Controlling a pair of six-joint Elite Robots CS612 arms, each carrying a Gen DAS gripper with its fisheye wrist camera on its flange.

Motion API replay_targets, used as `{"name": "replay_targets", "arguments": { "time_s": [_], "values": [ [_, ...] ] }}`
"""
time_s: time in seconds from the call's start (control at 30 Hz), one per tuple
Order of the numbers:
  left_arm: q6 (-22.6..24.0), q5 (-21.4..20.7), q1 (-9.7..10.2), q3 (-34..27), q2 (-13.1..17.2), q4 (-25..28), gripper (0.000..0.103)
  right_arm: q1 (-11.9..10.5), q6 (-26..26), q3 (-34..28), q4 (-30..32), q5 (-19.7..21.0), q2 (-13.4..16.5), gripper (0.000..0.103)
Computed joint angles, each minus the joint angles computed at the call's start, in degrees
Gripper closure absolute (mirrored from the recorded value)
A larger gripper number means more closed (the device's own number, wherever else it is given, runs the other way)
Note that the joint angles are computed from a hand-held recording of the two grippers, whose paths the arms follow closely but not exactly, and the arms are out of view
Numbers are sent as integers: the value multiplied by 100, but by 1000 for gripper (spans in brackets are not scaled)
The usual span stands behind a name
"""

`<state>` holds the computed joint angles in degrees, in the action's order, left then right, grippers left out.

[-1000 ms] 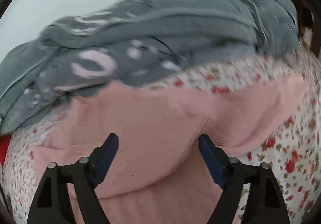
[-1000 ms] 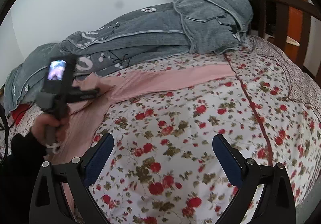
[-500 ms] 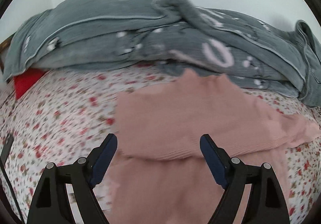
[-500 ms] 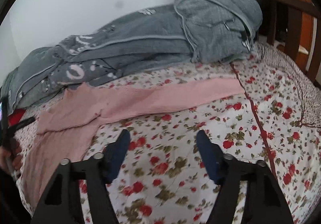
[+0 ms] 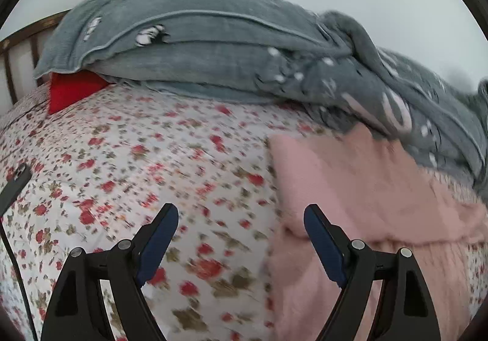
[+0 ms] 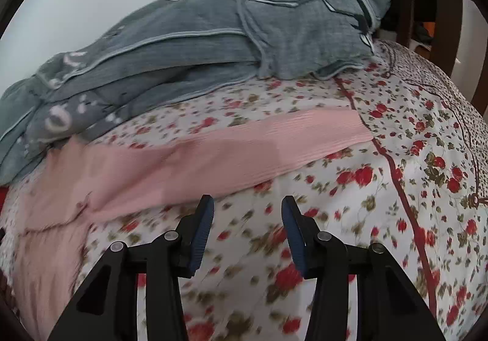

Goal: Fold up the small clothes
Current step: 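Grasp the other sleeve cuff with the right gripper and lift it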

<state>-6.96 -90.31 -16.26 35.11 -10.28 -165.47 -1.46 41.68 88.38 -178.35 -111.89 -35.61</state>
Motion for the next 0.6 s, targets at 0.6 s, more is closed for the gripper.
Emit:
{"name": "replay_targets", "arguments": {
  "time_s": [0.6],
  "values": [
    [-276, -823, 136, -543, 319, 265, 19, -418, 721, -415, 530, 432, 272, 58]
  ]
}}
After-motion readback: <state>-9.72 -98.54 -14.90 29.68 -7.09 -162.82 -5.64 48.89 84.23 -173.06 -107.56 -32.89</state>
